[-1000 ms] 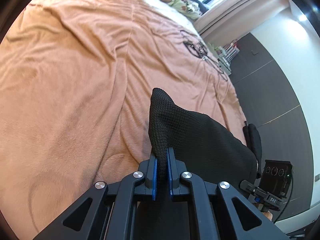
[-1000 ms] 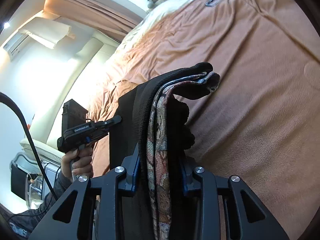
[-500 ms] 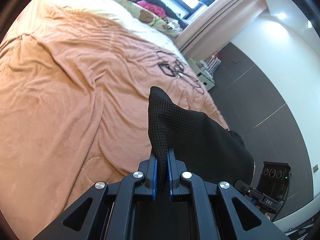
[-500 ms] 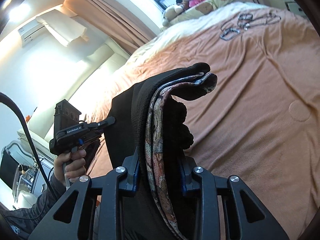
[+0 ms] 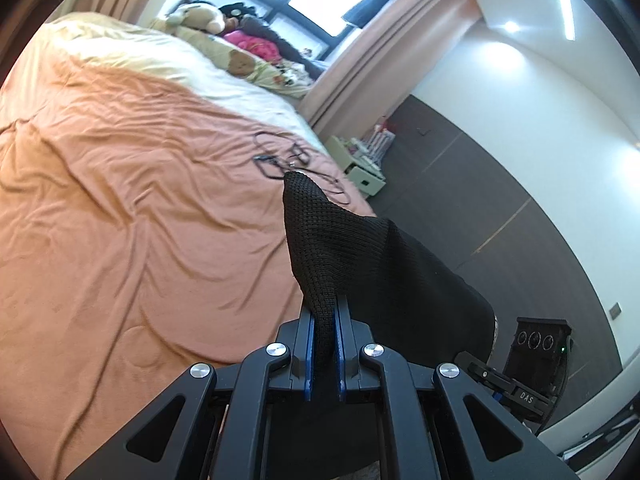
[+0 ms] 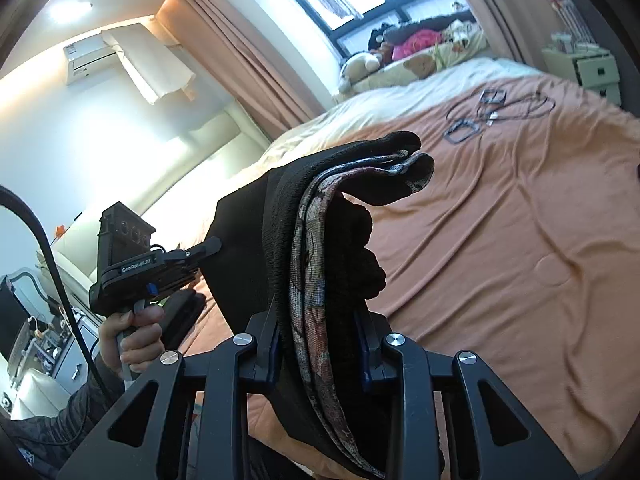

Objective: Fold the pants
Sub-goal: 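Lift the folded pants with both tools and carry them toward the bed corner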

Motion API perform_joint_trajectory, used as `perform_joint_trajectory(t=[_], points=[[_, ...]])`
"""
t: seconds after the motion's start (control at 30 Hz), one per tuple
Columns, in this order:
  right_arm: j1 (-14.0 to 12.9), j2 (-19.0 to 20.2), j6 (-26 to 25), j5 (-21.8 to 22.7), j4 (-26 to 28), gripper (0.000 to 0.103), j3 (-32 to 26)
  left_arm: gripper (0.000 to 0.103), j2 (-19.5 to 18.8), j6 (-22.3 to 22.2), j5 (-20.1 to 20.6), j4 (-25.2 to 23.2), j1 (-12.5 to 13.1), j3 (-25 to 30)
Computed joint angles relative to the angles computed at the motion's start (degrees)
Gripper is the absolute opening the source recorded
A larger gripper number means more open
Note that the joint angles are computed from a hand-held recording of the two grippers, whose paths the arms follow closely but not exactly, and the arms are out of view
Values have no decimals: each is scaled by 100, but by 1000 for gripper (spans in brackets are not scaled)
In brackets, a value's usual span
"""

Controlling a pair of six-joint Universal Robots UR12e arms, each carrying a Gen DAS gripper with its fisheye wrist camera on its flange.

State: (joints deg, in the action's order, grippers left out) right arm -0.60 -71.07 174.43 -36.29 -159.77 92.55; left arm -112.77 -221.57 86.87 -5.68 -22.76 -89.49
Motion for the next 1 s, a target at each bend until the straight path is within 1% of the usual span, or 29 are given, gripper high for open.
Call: perform_joint_trajectory(t=[0.23,0.43,0.47,0.53,0.67,0.87,1.0], points=[[-312,-446,-76,-85,-266,26,406,9,-237,206,-87,-9,-242,527],[-661,-791,-134,-83,-291,26,671,9,-519,352,-173,-101,-460,1078],[-740,-865,-153,-75,-300,26,737,9,-574,340,-190,-103,-494,1175],[-792,-906,-162,-117,-313,26,752,9,-701,275,-242,-102,-561,1384],[-1012,-1184,-220,-216,-362,26,987,9,-953,118,-398,-37,-691,1765],[-1223,-1493,-193,-286,-509,26,1256,8,-1320,172,-482,-319,-890,2449],[-1402,-1645,-103,-166,-630,26,1398,8,-1543,282,-504,-438,-1001,2870]])
